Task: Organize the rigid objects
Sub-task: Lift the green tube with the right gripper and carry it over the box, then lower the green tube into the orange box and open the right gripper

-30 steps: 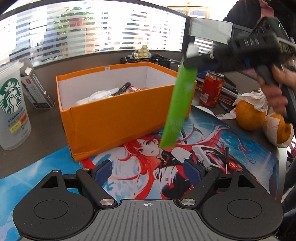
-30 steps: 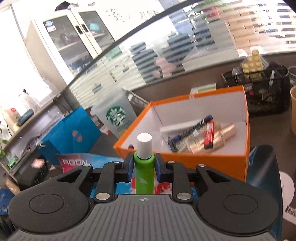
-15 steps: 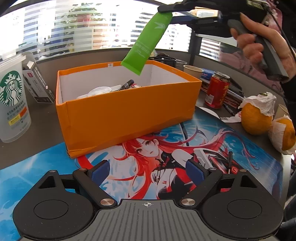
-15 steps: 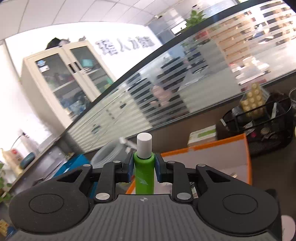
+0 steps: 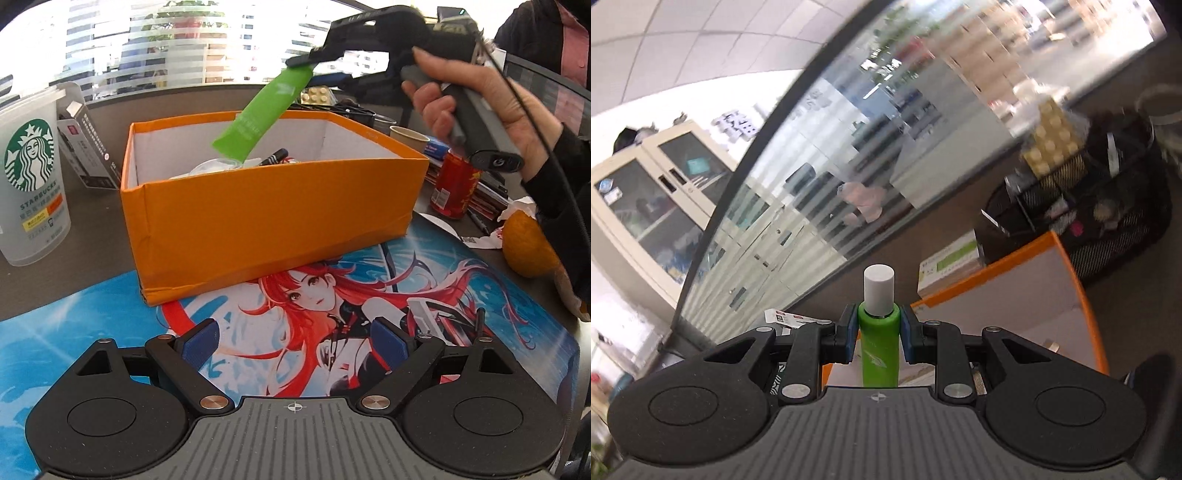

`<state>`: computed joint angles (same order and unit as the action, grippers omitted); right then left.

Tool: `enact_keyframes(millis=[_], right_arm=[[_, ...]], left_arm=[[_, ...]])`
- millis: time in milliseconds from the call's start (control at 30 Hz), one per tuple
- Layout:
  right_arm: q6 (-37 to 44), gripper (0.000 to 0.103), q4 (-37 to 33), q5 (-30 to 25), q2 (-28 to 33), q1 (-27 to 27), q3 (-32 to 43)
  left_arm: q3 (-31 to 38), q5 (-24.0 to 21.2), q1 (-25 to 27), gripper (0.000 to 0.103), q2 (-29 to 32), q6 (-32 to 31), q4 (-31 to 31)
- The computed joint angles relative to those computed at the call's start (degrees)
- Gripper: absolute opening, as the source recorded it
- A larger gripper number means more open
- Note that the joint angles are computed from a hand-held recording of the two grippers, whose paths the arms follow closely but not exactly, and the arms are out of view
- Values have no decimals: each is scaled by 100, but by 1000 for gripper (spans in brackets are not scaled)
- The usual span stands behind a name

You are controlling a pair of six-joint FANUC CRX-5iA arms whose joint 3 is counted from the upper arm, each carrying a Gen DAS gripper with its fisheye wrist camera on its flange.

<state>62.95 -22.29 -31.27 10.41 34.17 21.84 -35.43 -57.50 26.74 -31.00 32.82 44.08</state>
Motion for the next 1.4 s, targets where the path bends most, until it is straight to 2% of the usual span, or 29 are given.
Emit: enact_keyframes(millis=[100, 267, 500, 600, 733, 833, 867, 933, 1000, 1100, 1200, 1400], right_arm=[[-491, 22, 292, -107, 105, 48, -21], [-1003, 22, 766, -593, 187, 94, -12], [-977, 23, 942, -1440, 347, 76, 415], [-1109, 29, 1084, -1450, 322, 117, 386], [-1340, 38, 1599, -1357, 254, 254, 259], [-1328, 39, 1845, -1072, 33, 311, -6], [-1221, 39, 1812, -904, -97, 309, -139], [-1010, 47, 1820, -635, -404, 338, -440], [-977, 48, 2113, -331, -788, 451, -880], [-981, 50, 2459, 76, -1398, 584, -1592], [-1094, 66, 2656, 418, -1971, 676, -2254], [-1841, 67, 3725, 820, -2736, 875, -3303]], left_arm=[[14, 11, 9, 91, 6, 58, -54], [-12, -52, 89, 91, 0, -11, -6], [-91, -226, 30, 92, -42, -242, 166], [-143, -294, -8, 94, -74, -359, 227], [-126, -290, -145, 94, -69, -280, 123], [-133, -308, -275, 94, -74, -294, 103], [-148, -284, -343, 94, -97, -324, 86], [-201, -275, -502, 94, -152, -525, 97], [-232, -241, -720, 94, -186, -666, 72], [-188, -59, -1154, 94, -97, -517, -86], [-122, 180, -1620, 94, 41, -305, -273], [-188, 617, -2242, 93, 208, -263, -168]])
